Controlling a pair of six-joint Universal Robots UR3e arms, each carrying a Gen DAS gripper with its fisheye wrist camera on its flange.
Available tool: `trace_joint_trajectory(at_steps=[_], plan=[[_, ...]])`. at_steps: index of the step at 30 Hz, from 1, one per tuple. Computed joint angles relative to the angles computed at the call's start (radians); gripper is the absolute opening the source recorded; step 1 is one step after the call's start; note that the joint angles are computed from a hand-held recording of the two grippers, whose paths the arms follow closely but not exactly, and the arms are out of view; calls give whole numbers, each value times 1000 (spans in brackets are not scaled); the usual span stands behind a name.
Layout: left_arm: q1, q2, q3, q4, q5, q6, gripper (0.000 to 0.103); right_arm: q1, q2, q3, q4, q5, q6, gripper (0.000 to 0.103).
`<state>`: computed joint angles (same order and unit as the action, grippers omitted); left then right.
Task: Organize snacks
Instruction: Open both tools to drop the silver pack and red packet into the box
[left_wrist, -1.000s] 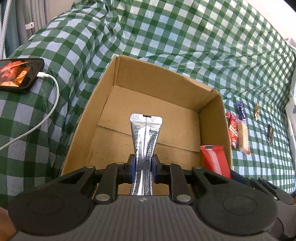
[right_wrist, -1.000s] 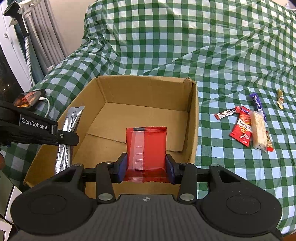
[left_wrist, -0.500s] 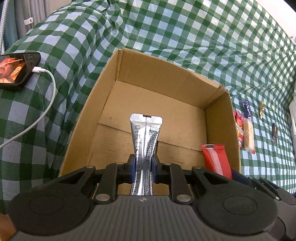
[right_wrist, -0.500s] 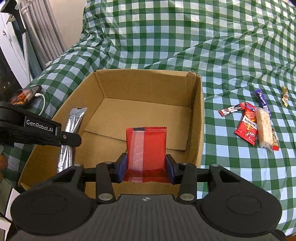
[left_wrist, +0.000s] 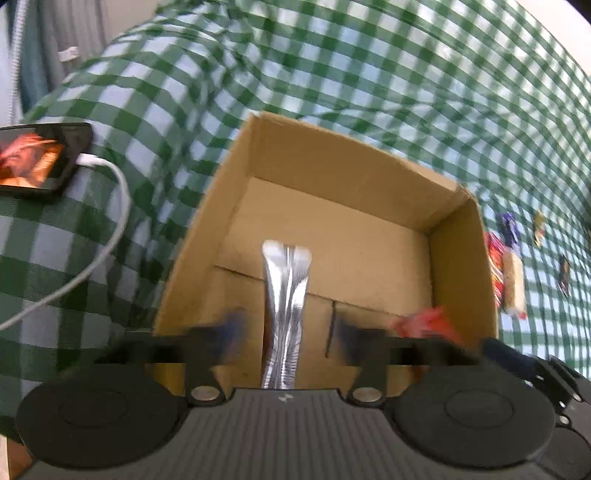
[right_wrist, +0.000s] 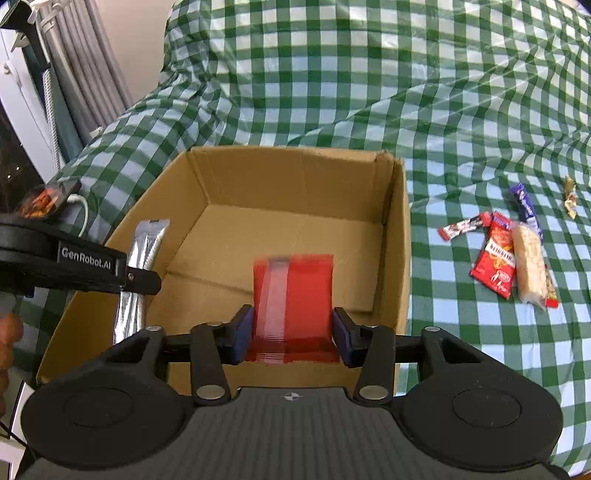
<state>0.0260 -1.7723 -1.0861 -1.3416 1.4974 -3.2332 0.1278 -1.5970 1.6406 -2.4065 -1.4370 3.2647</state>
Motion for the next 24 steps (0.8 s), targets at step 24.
trace_joint_trajectory(at_steps=[24], plan=[[-95, 507, -297, -134, 167, -34, 103, 212, -400, 187, 130, -258, 141, 102]])
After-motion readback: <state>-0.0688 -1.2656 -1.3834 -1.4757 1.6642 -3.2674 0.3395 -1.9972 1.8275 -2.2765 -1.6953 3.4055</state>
